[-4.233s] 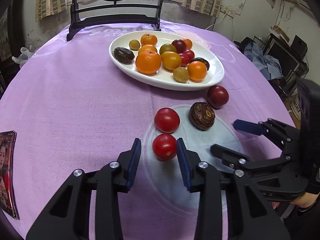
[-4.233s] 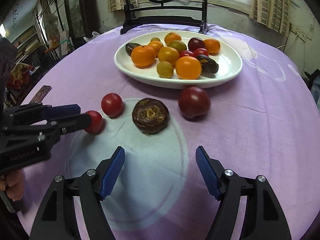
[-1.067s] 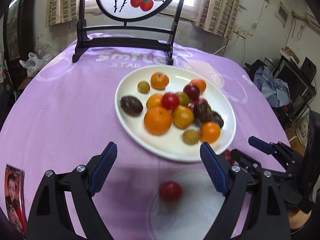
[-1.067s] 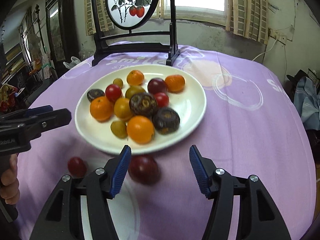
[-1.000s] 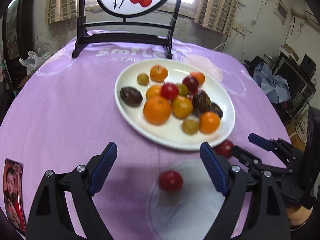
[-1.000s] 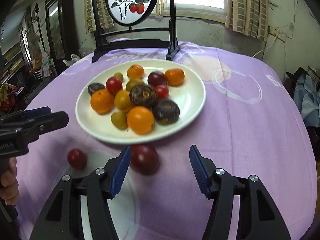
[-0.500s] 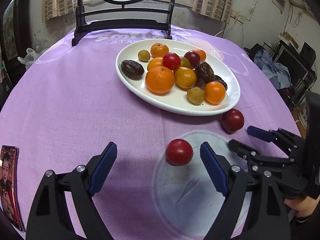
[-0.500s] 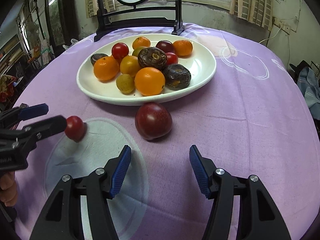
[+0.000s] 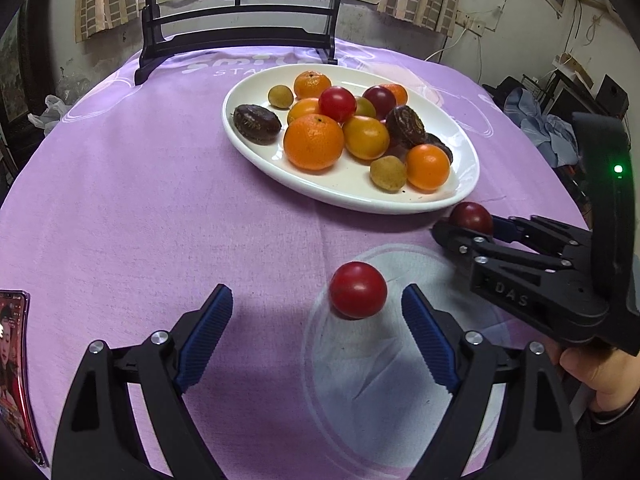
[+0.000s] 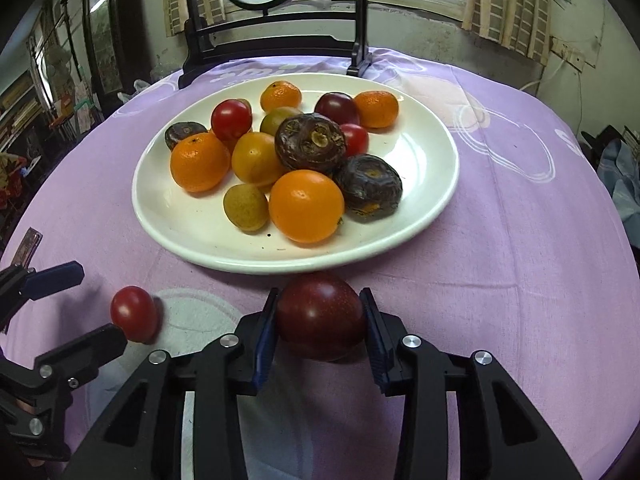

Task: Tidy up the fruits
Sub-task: 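Grasp a dark-red tomato with the right gripper while the left gripper grasps a red tomato, then carry both tomatoes over the white plate and open both grippers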

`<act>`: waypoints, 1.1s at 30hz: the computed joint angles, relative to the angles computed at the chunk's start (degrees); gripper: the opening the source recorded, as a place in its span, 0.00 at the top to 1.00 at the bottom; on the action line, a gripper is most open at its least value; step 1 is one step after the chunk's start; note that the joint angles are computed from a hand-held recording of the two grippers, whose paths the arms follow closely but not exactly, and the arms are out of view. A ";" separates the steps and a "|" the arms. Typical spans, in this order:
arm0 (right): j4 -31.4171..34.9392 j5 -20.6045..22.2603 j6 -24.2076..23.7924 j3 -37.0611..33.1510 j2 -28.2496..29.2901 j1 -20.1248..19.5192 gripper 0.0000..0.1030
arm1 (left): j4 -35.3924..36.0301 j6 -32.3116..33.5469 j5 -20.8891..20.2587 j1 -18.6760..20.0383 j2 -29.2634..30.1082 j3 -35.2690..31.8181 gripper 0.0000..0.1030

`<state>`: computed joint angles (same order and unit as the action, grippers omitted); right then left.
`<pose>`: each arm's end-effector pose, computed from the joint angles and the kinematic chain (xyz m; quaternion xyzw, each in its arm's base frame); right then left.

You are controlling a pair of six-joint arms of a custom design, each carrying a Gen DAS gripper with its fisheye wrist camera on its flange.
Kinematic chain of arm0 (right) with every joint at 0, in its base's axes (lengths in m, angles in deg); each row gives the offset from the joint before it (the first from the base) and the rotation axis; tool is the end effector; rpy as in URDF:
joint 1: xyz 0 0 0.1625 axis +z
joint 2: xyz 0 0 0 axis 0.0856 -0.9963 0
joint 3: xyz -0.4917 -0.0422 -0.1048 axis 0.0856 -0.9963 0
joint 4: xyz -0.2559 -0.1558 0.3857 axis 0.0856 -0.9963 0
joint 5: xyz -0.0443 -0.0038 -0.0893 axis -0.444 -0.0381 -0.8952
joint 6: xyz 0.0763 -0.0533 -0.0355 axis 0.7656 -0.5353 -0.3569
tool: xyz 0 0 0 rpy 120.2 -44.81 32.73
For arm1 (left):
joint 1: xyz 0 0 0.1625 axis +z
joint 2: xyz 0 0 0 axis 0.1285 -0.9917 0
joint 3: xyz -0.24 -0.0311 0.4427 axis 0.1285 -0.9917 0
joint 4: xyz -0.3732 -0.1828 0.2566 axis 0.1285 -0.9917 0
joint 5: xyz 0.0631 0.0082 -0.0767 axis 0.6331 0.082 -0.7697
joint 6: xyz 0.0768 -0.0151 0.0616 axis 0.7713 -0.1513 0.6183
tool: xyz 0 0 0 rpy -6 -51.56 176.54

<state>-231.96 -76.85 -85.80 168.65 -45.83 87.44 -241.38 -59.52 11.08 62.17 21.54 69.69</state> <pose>0.0987 -0.7185 0.0268 0.0393 -0.8754 0.3106 0.3685 -0.1006 -0.7742 0.0371 0.3231 0.9046 -0.1674 0.2218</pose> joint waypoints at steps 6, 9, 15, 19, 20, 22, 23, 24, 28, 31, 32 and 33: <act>-3.25 2.59 3.18 5.00 -2.88 -1.02 0.61 | 0.83 0.80 -0.17 -0.15 0.33 0.30 0.18; -4.96 3.39 4.19 6.76 -3.62 -1.50 0.61 | -0.06 1.92 0.11 -0.31 0.59 0.68 0.18; -6.38 4.76 2.07 7.46 -3.70 -1.33 0.61 | -1.62 3.03 0.81 -0.29 1.70 0.48 0.29; -8.24 5.15 -0.22 7.98 -3.77 -0.94 0.61 | -4.60 5.95 2.91 -0.87 2.87 0.55 0.35; -8.52 5.23 -0.51 8.06 -3.81 -0.91 0.61 | -5.22 6.75 3.21 -0.98 3.06 0.62 0.41; -8.70 4.96 -0.81 8.02 -3.74 -0.86 0.61 | -6.17 7.58 2.66 -0.99 3.11 0.79 0.59; -8.69 4.91 -0.81 8.01 -3.76 -0.87 0.61 | -5.60 7.51 1.71 -0.84 2.85 0.76 0.69; -8.71 4.92 -0.79 8.00 -3.75 -0.89 0.61 | -4.19 6.55 0.80 -0.64 2.46 0.60 0.69; -10.35 4.65 -1.64 7.96 -3.45 -0.71 0.61 | -1.85 4.20 -0.53 -0.05 1.62 0.18 0.70; -11.93 4.71 -1.64 8.23 -3.50 -0.50 0.61 | -1.57 2.36 -0.35 -0.01 0.92 0.09 0.70; -12.06 4.90 -1.32 8.43 -3.70 -0.41 0.61 | -0.76 1.26 -1.05 0.02 0.36 0.07 0.70; -12.11 5.45 -1.04 8.72 -4.00 -0.34 0.61 | -0.28 0.29 -2.36 0.04 -0.38 0.27 0.70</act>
